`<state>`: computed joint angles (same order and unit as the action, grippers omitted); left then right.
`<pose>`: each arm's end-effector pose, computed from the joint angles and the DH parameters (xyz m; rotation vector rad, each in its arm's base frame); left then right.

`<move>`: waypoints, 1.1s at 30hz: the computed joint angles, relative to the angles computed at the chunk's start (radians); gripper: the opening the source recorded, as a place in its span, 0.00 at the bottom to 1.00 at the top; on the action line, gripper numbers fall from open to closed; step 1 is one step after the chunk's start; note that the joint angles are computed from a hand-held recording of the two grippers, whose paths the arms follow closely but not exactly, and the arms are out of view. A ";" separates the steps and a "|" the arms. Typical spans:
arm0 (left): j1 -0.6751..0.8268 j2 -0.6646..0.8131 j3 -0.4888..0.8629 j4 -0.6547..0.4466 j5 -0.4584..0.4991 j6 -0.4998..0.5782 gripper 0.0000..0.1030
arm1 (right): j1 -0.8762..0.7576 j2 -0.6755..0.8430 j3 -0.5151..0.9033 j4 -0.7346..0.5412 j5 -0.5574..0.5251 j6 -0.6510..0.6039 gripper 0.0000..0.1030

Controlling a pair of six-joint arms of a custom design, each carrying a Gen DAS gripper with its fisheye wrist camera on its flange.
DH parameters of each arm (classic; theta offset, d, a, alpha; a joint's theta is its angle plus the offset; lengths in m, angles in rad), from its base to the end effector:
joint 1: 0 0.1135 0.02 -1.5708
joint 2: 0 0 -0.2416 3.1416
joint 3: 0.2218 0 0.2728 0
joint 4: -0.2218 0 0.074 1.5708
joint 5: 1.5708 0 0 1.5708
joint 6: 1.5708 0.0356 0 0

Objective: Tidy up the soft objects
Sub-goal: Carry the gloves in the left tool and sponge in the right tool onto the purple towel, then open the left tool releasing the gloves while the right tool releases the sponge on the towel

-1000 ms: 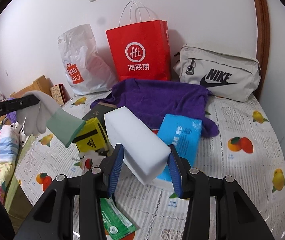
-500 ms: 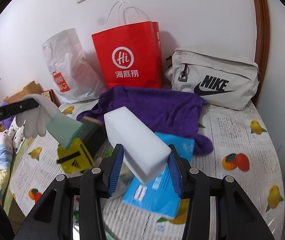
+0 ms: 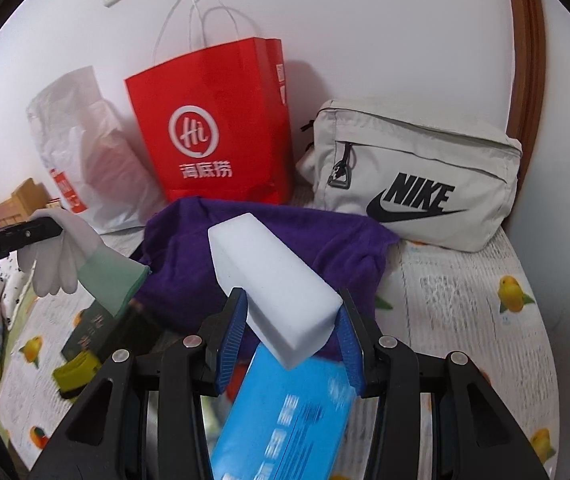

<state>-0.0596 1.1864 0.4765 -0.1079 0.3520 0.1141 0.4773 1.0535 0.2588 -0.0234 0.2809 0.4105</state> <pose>0.2426 -0.0268 0.1312 0.3690 2.3300 -0.3930 0.1855 0.0848 0.0966 0.0527 2.3495 0.0986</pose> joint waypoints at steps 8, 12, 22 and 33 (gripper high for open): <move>-0.051 0.355 0.216 0.118 -0.026 -0.015 0.09 | -0.152 0.358 0.154 0.204 -0.090 -0.095 0.43; -0.084 0.516 0.336 0.140 -0.041 -0.028 0.09 | -0.216 0.522 0.251 0.253 -0.120 -0.124 0.43; -0.128 0.811 0.593 0.133 -0.080 -0.028 0.10 | -0.302 0.797 0.438 0.269 -0.163 -0.152 0.43; -0.118 0.975 0.738 0.070 -0.126 -0.036 0.10 | -0.326 0.923 0.572 0.174 -0.183 -0.169 0.43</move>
<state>-0.1780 2.1618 1.2141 -0.0380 0.2257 0.0782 0.1510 1.9762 0.8311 0.1507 0.0975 0.2413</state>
